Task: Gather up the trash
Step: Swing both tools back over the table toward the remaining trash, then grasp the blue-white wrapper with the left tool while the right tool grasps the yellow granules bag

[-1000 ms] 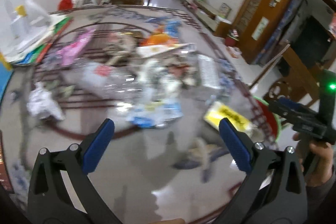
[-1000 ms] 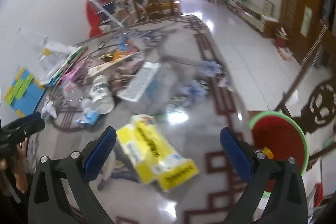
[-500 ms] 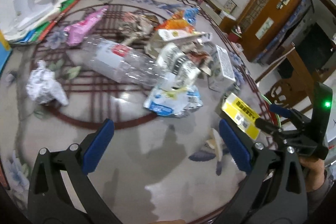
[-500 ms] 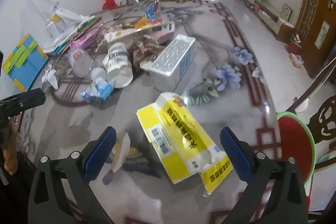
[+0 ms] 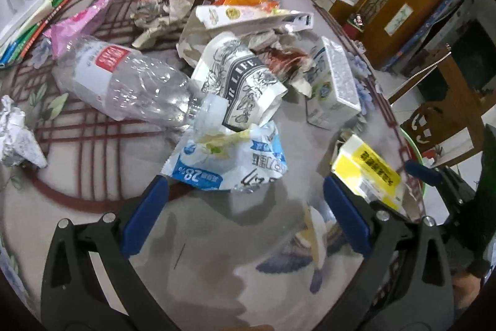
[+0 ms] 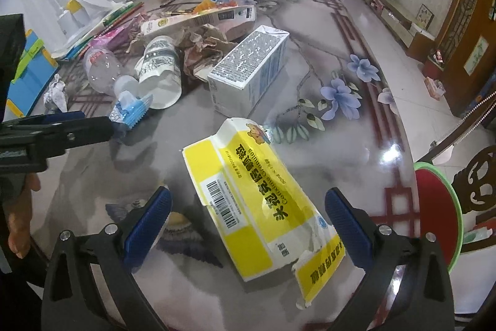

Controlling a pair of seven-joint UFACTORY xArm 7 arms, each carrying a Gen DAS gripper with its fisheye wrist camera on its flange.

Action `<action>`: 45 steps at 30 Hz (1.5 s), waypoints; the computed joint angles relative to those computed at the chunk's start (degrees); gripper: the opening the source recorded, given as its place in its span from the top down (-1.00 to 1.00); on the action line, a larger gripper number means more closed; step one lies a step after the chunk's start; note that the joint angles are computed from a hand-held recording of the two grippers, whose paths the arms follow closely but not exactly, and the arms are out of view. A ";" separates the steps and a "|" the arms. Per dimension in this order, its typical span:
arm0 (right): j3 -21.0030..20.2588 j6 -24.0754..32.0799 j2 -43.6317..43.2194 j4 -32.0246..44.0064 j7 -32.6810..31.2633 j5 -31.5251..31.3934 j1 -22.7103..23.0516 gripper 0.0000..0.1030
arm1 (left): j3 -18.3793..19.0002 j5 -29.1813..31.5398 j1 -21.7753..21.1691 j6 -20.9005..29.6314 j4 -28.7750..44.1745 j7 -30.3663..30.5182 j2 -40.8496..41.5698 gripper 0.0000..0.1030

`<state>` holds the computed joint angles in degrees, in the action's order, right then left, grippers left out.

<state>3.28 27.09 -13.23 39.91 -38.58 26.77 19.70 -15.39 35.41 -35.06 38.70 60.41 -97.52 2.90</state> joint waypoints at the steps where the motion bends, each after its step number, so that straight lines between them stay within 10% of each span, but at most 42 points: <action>1: 0.20 -0.23 0.52 0.19 0.35 -0.43 -0.13 -0.85 | 0.11 -0.18 0.10 0.22 0.25 0.09 0.51 -0.89; 24: 2.95 -2.40 7.33 2.76 3.67 -6.12 -1.70 -0.72 | 2.20 2.86 -1.15 2.55 1.01 -1.13 3.74 -0.82; 34: 2.99 -1.20 7.54 2.99 0.82 -3.68 -1.49 -0.41 | 1.59 4.07 -1.92 5.74 1.34 -1.25 3.27 0.10; 45: 1.93 2.46 5.47 3.03 -2.14 1.65 -1.89 -0.32 | 0.62 5.46 -2.11 4.16 0.11 -2.09 1.58 0.41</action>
<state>5.21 29.56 -7.76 42.94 -40.72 28.42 17.81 -14.78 40.87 -37.16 42.86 60.52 -99.61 4.47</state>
